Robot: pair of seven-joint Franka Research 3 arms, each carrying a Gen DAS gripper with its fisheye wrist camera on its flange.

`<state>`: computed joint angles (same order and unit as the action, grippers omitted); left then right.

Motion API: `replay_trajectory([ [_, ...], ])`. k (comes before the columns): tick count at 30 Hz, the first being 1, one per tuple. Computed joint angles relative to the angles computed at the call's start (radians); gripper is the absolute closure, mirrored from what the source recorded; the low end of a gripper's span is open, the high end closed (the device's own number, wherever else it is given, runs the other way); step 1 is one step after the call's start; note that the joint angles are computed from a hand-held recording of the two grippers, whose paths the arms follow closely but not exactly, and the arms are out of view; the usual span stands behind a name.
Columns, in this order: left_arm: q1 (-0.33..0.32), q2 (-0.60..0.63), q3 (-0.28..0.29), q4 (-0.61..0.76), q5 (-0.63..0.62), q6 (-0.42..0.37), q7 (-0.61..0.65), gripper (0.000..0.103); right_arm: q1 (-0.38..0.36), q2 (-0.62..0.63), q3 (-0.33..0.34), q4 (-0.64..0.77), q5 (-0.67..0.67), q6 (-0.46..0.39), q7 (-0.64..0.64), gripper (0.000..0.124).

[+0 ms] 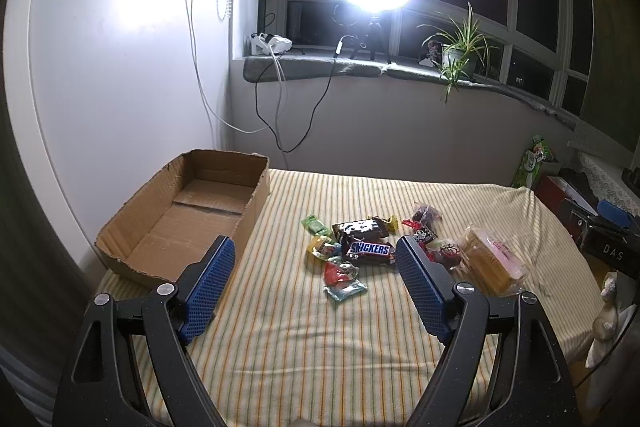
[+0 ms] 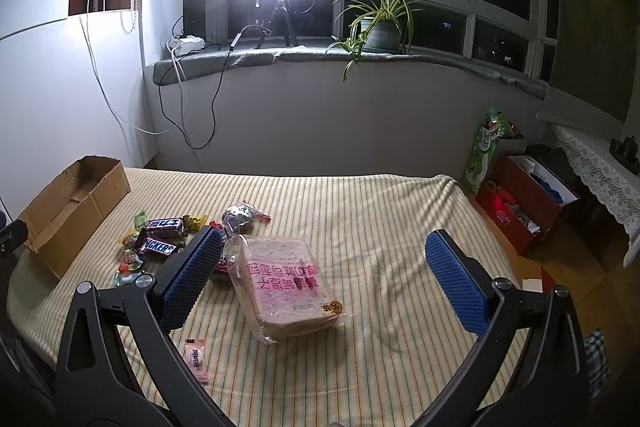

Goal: Organize snacks

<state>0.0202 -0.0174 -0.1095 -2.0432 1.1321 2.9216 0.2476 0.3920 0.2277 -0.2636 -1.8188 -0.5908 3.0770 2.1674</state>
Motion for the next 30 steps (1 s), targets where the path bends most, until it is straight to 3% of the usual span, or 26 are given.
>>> replay_trajectory([
  [30, 0.002, -0.001, 0.002, 0.003, 0.009, 0.009, -0.006, 0.02, 0.008, 0.002, -0.006, -0.003, 0.021, 0.003, -0.02, 0.021],
])
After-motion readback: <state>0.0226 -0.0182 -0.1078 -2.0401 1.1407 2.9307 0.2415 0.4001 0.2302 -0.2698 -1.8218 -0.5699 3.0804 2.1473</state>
